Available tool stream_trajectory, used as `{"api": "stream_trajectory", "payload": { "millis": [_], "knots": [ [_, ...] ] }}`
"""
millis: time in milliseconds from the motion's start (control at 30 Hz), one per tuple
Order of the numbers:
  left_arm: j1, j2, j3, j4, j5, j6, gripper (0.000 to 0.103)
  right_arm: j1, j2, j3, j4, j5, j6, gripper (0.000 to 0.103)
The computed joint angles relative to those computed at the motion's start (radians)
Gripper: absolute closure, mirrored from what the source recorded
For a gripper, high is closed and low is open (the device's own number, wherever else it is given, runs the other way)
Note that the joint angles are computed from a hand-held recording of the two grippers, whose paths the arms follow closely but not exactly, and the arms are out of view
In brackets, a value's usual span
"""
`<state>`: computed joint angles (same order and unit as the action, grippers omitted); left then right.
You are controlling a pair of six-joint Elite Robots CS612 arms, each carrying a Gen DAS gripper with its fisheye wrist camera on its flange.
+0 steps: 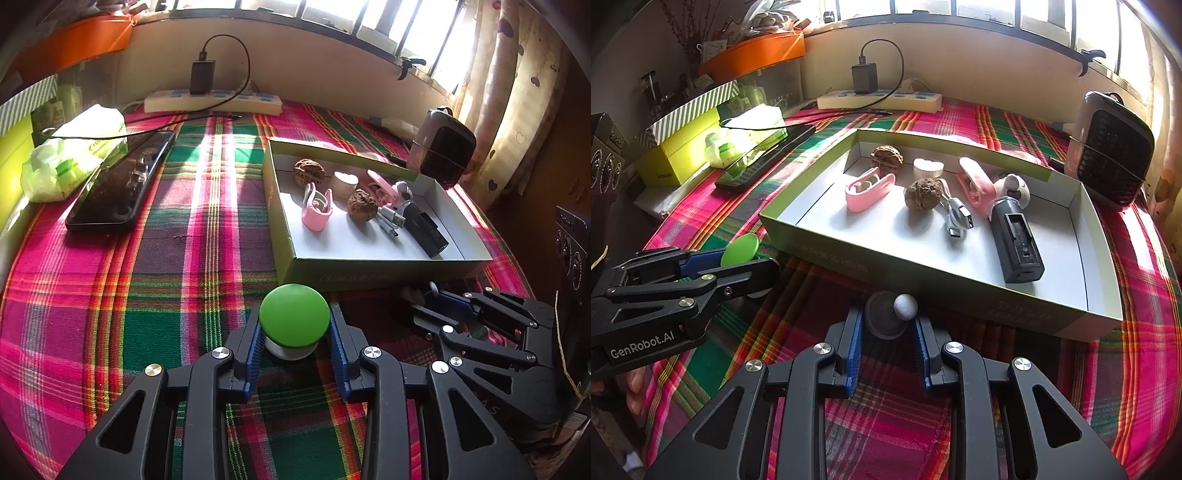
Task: Organize objects
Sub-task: 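Close the right tool on the white knob gadget while the left tool holds the green object, then carry the green object in the left tool while the right tool carries the gadget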
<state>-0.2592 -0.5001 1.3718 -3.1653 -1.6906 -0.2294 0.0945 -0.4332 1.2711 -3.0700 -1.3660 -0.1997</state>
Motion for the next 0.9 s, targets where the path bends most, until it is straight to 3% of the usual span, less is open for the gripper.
{"api": "stream_trajectory", "payload": {
  "millis": [900],
  "knots": [
    [-0.001,-0.001,0.003,-0.004,0.001,0.003,0.073,-0.004,-0.004,0.007,-0.001,0.02,0.009,0.077]
  ]
}}
